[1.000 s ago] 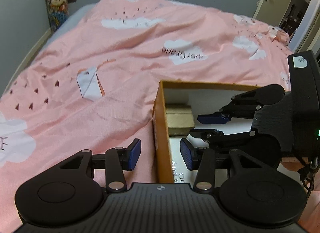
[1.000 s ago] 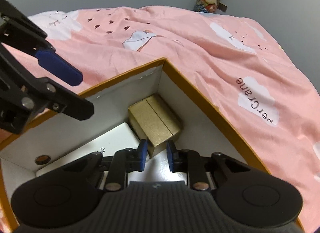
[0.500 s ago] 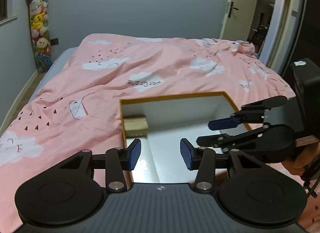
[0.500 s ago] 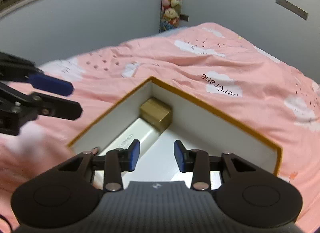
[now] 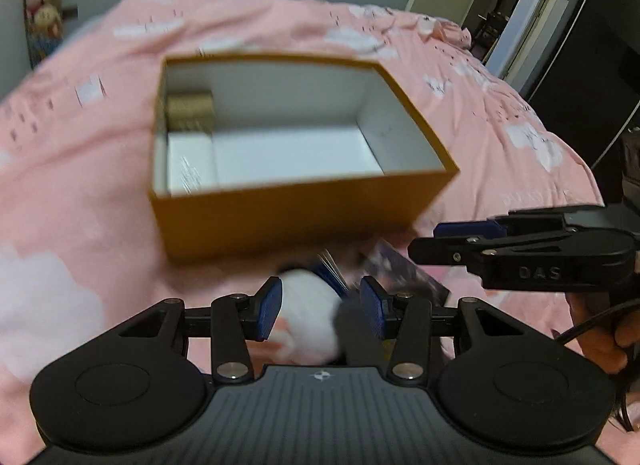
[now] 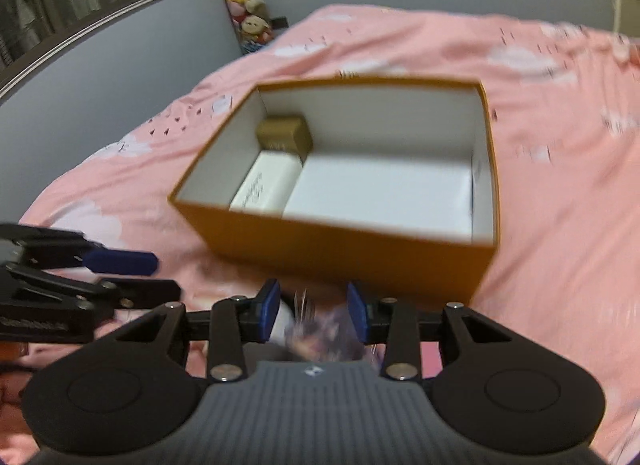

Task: Organize objects
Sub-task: 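Grasp the dark grey box with the right gripper, then lift the grey box with the right gripper while the left gripper grasps the photo card pack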

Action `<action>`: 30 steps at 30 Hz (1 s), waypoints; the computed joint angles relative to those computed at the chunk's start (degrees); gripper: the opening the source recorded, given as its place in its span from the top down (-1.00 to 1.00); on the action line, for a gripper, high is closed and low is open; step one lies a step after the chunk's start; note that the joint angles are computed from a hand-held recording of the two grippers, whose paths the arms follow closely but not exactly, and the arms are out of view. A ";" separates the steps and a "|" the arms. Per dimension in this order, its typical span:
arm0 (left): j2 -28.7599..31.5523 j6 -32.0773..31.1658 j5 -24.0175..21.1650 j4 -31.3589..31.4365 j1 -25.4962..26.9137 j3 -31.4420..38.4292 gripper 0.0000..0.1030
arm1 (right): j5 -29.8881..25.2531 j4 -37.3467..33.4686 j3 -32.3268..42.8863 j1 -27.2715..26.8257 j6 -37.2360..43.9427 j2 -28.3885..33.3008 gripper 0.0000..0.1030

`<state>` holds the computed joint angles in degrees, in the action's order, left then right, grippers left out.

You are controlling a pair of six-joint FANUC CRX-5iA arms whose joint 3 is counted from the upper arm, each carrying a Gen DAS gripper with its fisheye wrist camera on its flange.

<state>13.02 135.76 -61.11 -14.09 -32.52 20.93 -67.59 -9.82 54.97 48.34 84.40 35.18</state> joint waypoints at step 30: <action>0.54 0.54 7.20 13.24 3.50 -8.45 -0.15 | -5.33 -7.70 -4.94 -1.49 -3.73 -1.65 0.16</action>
